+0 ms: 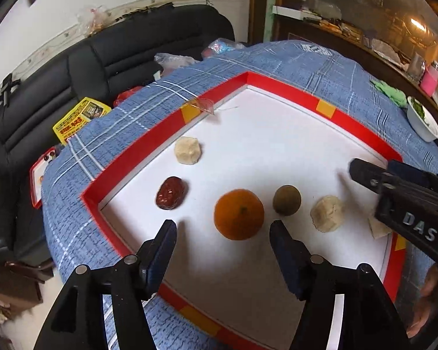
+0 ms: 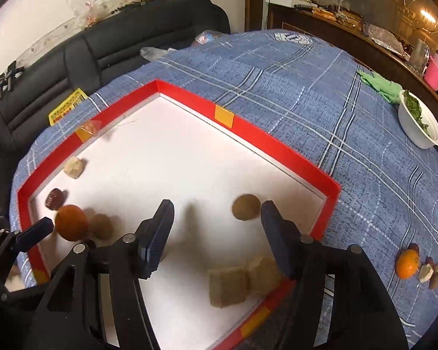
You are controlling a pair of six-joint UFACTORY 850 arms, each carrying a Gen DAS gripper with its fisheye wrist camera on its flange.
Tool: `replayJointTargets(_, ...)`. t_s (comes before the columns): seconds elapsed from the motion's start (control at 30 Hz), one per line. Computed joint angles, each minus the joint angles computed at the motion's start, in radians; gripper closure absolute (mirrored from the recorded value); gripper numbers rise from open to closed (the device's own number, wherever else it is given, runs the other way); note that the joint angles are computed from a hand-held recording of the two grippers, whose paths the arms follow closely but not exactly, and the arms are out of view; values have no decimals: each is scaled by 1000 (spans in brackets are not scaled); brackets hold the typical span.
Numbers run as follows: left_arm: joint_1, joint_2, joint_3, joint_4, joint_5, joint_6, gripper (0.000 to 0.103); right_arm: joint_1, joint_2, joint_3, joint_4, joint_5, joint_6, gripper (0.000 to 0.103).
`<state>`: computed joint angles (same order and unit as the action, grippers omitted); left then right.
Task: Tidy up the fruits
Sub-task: 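Open both grippers to release the orange and kiwi into the tray, then grasp another brown kiwi with the right gripper while the left gripper grasps another mandarin orange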
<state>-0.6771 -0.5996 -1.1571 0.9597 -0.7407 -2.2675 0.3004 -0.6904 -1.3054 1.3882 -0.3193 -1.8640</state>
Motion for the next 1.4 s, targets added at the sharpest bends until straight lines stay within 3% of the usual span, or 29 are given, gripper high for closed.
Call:
replayJointTargets(0.13,-25,35,23,65,-26,-122,39,-27,49,45,108,-24,-108,40)
replayJointTargets(0.3,-77,58,24,180,-116,-286,39,-90,119,117,266,-76,-261,40)
replayJointTargets(0.53,-118,13,-65,274,-150,-244,38,-239,177,189,397,-157,-403,40)
replayJointTargets(0.67,-127,-46,-150,293,-118,-159,38,-338,147,172,436,-128,-421,40)
replayJointTargets(0.8,-130,-123,-261,277,-70,-33,38,-416,72,89,376,-66,-292,41)
replayJointTargets(0.97,-121,-225,-408,213,-24,148,38,-468,-20,-30,168,-62,-26,41)
replayJointTargets(1.23,-96,-356,-614,117,16,351,38,-438,-114,-163,-25,-47,180,43)
replayJointTargets(1.4,-76,-439,-749,61,43,455,38,-426,-156,-228,-86,-39,259,63)
